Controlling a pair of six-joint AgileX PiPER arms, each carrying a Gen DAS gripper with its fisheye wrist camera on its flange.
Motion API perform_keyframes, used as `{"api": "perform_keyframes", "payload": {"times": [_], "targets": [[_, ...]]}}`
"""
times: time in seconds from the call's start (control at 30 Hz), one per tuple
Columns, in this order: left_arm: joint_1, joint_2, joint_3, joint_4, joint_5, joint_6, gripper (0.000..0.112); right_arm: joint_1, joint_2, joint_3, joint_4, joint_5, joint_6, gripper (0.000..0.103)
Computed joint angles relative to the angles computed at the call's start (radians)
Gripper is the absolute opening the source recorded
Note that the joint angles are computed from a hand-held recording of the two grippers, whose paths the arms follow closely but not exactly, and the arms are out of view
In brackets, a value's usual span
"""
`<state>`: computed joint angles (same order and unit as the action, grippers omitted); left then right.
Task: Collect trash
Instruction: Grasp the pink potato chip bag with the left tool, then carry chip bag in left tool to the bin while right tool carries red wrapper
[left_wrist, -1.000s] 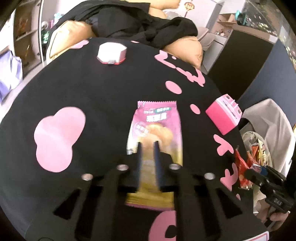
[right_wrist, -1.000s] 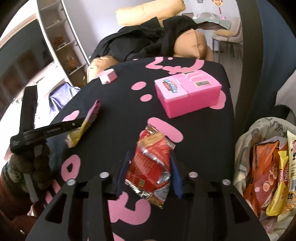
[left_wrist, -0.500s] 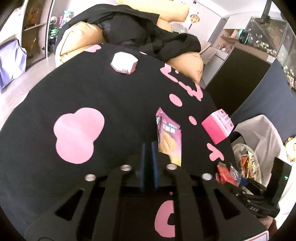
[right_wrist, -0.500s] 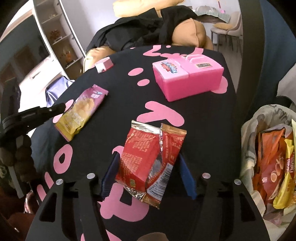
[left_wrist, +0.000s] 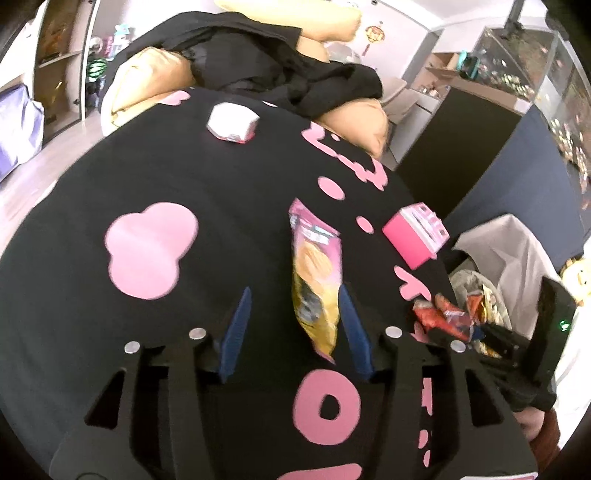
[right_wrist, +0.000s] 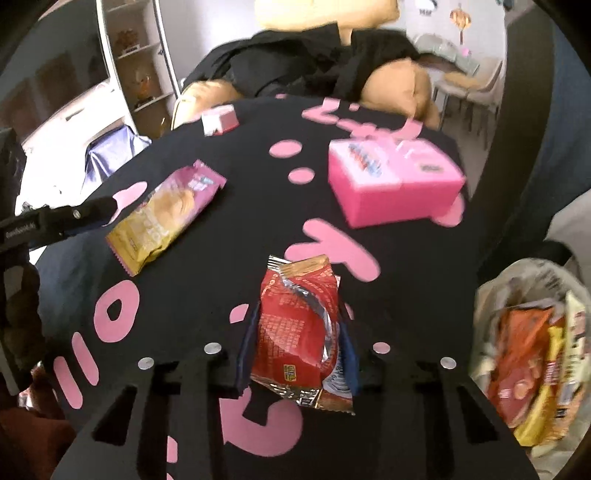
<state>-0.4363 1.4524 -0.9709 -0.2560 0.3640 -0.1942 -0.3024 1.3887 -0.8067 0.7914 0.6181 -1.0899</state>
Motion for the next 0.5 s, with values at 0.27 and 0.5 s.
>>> {"api": "perform_keyframes", "payload": {"times": [0.27,0.5], "targets": [[-0.107,0.142,-0.123,0.318,0.087,-0.324,0.047,-0.140,-0.060,0.023,0.116,0.093,-0.117,0.036],[-0.153,0.195,-0.191,0.412,0.143,-0.359,0.011,-0.201,-0.065,0.034,0.165,0.136,-0.163,0.036]]}}
